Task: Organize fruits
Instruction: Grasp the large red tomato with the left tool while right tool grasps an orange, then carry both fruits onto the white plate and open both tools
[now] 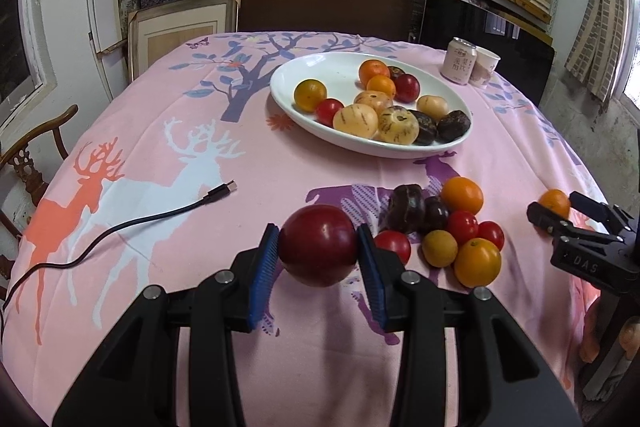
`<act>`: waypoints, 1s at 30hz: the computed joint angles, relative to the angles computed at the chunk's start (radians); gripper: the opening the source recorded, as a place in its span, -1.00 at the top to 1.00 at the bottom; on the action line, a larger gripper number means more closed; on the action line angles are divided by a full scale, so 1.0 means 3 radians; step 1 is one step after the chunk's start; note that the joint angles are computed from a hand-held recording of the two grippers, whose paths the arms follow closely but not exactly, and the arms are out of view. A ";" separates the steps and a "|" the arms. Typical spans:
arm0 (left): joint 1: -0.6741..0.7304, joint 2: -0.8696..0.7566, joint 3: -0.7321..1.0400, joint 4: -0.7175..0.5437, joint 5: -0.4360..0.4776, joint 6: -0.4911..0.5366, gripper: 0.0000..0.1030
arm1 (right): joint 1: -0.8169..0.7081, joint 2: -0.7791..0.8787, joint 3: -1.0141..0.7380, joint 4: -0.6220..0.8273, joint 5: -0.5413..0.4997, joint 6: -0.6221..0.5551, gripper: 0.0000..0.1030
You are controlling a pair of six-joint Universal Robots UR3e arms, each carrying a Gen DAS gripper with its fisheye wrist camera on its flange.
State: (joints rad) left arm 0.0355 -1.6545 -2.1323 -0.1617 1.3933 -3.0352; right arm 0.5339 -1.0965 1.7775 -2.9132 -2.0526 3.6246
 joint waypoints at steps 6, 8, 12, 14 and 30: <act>0.0016 0.0009 -0.0020 0.0015 -0.0033 0.0023 0.24 | -0.0148 -0.0152 0.0237 0.0030 0.0223 0.0173 -0.81; 0.0025 0.0018 -0.0027 0.0011 -0.0051 0.0028 0.24 | -0.0154 -0.0177 0.0300 -0.0009 0.0247 0.0179 -0.81; 0.0028 0.0040 -0.0038 -0.0001 -0.0069 0.0038 0.24 | -0.0343 -0.0323 0.0550 -0.0091 0.0533 0.0266 -0.80; 0.0034 0.0044 -0.0040 -0.0005 -0.0087 0.0040 0.24 | -0.0407 -0.0375 0.0653 -0.0145 0.0571 0.0333 -0.78; 0.0046 0.0007 0.0008 -0.0077 -0.0096 0.0050 0.24 | -0.0402 -0.0309 0.0596 -0.0065 0.0448 0.0343 0.11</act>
